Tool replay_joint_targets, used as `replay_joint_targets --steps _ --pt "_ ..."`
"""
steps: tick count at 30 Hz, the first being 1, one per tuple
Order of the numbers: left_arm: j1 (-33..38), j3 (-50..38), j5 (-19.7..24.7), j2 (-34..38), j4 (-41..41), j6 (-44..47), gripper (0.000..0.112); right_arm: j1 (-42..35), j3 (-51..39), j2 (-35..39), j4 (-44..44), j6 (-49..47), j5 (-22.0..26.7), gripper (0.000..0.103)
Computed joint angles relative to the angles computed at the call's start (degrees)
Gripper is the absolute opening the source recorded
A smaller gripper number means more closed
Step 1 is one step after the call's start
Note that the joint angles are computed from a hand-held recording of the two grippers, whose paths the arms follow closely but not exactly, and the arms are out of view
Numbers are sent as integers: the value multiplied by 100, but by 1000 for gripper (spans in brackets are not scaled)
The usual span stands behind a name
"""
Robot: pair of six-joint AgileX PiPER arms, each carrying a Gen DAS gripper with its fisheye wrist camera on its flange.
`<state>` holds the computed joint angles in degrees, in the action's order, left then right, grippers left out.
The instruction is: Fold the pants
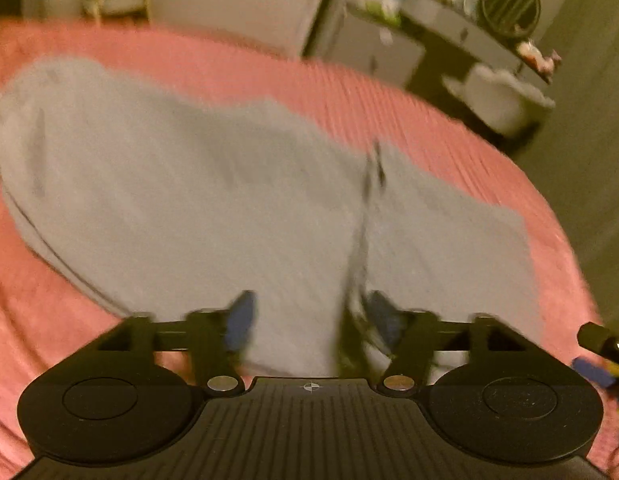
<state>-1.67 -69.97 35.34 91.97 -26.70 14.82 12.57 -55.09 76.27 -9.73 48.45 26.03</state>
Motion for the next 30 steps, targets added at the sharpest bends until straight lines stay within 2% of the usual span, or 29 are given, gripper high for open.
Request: replay_joint_targets --steps 1,3,8,13,15,18,20,24,27,28,30 --pt "-47 68 -169 -106 270 -237 88 193 -427 384 -550 264 330 102" --pt "-44 138 -394 -156 658 -582 90 423 -973 935 -978 323 605 102" --pt "260 -227 67 240 1383 -1513 89 967 -2222 2161 -1505 173 1148 100" --pt "495 -386 118 387 2106 -2280 89 1240 -3634 3194 -1621 -86 1668 99" --pt "482 -544 168 492 2356 -2502 89 1315 -4335 3697 -1776 -77 1876 94" --pt "594 -710 254 615 2139 -2180 89 1301 -5098 4291 -1665 -97 2086 84" --pt "525 -790 308 690 2310 -2320 89 1256 -5295 4482 -1444 -54 2042 77" --pt "571 -1111 549 1028 2420 -2500 89 1410 -5845 4954 -1689 -86 2295 77" --pt "605 -1128 609 1093 2454 -2598 89 1521 -5932 5105 -2020 -143 2357 76" --pt "601 -1115 609 1095 2467 -2613 89 1521 -5911 5111 -2076 -214 2332 73" --pt "585 -1101 606 1081 2514 -2650 89 1548 -5856 5099 -2182 -337 2224 57"
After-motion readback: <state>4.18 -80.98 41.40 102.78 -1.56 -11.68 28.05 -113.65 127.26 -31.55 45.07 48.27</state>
